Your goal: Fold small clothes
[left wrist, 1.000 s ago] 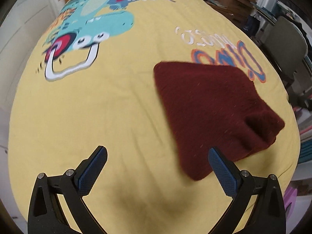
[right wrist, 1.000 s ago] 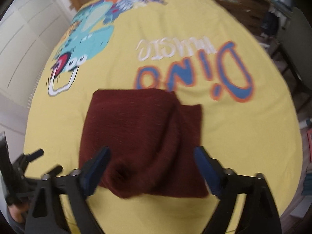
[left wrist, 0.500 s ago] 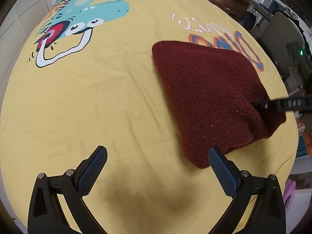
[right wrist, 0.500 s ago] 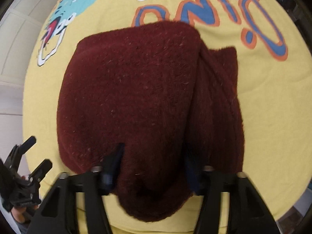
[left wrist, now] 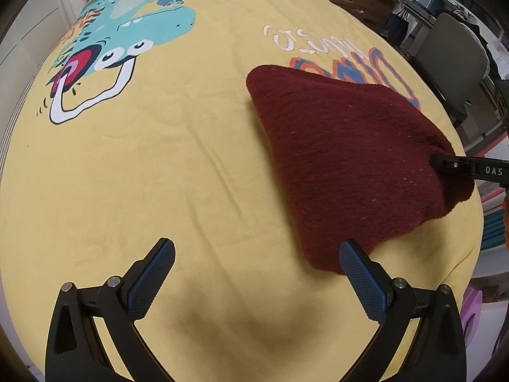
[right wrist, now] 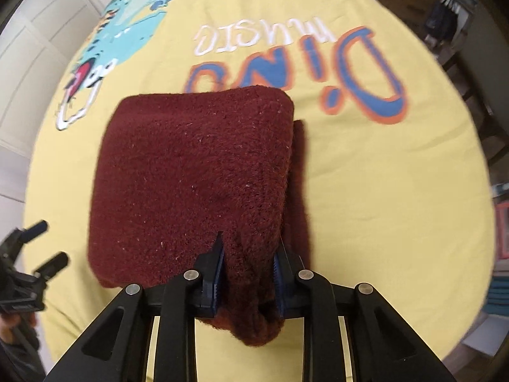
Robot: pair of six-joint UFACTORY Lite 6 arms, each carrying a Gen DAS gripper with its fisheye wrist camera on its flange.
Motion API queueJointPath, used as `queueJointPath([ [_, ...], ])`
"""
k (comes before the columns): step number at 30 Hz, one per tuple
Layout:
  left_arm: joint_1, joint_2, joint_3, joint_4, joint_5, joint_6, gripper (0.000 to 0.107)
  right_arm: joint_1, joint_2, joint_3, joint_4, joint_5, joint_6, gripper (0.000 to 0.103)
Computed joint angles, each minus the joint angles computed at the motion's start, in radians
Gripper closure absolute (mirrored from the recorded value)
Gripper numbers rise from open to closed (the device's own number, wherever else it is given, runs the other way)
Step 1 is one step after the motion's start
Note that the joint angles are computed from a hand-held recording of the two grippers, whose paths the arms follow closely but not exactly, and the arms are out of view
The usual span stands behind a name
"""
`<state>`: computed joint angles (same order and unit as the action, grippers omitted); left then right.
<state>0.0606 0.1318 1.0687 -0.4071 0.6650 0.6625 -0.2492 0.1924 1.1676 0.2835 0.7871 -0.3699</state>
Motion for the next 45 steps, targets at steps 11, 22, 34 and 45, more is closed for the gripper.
queueJointPath([
  [11, -0.087, 0.022, -0.011, 0.022, -0.026, -0.055, 0.005, -0.126, 0.011, -0.154, 0.089, -0.069, -0.116, 0.057],
  [22, -0.101, 0.13, 0.141, 0.007, 0.027, -0.094, 0.005, -0.111, -0.015, -0.094, 0.018, -0.035, -0.046, 0.022],
  [34, -0.211, 0.474, 0.573, 0.046, 0.151, -0.302, 0.005, -0.034, 0.066, 0.027, 0.14, -0.03, -0.068, 0.0],
  [45, -0.266, 0.584, 0.569, 0.102, 0.067, -0.397, 0.004, -0.079, 0.233, -0.028, 0.298, -0.141, -0.24, 0.0],
])
